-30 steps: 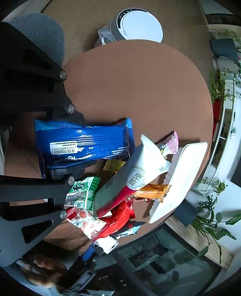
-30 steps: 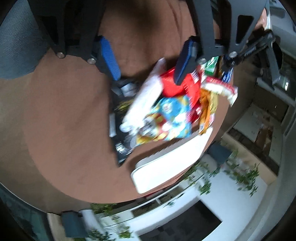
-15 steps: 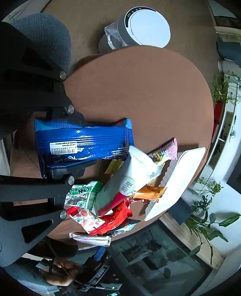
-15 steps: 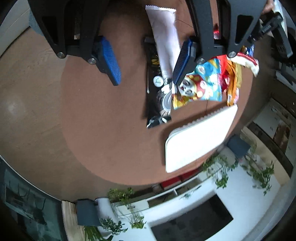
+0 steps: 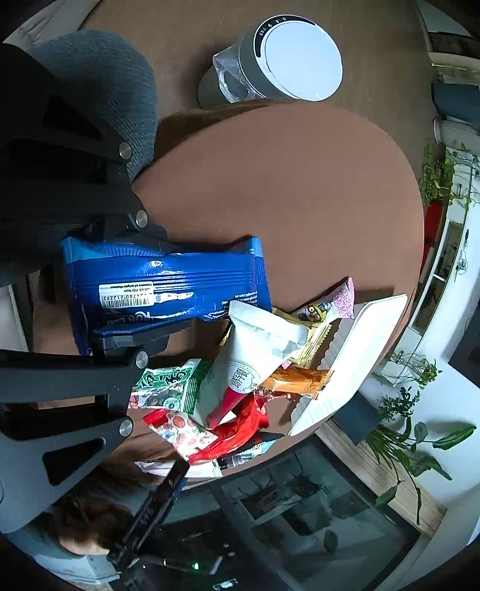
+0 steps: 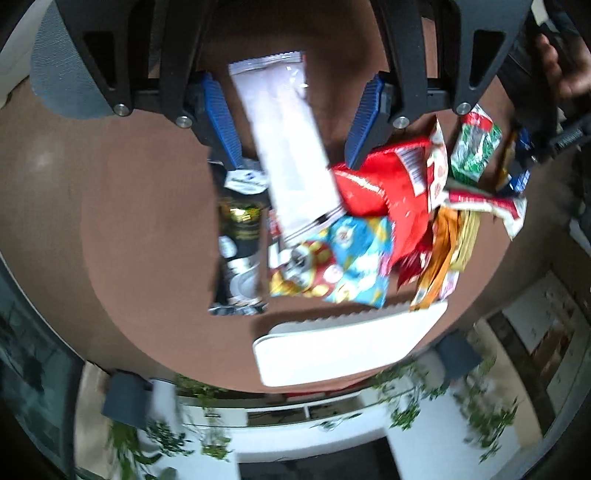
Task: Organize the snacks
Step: 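Lift the blue bar with the left gripper while the right gripper grasps the white packet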
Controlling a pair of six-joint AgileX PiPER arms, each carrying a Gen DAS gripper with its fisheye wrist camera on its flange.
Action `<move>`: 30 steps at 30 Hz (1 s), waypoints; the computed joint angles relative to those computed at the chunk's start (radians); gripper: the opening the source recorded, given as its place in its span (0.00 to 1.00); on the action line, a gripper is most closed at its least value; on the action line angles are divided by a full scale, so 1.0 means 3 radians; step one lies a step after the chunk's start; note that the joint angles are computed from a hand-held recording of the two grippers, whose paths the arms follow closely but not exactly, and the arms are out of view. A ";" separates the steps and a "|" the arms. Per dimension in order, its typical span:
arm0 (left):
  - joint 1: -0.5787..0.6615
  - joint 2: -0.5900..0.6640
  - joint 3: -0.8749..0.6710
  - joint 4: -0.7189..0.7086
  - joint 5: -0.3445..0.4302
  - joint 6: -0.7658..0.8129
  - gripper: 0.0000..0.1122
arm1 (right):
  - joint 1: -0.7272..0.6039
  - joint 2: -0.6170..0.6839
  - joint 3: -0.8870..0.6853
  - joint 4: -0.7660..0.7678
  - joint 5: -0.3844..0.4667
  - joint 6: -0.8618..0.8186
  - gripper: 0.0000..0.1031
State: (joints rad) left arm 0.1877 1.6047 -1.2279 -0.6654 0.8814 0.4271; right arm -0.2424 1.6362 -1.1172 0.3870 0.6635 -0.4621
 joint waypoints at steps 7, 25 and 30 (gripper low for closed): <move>0.0018 -0.0081 0.0074 -0.0049 0.0029 0.0080 0.23 | 0.0016 0.0083 0.0075 -0.0331 -0.0111 0.0131 0.51; 0.0239 -0.0170 0.0095 -0.0166 0.0152 0.0156 0.23 | -0.0319 -0.0120 0.0151 0.0524 0.0310 -0.0626 0.18; 0.0327 -0.0194 0.0061 -0.0182 0.0193 0.0184 0.23 | -0.0460 -0.0106 0.0063 0.0854 0.0587 -0.0777 0.18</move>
State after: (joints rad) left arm 0.2858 1.5464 -1.2095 -0.7199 0.9393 0.4823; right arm -0.3803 1.6044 -1.0984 0.6433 0.8394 -0.6951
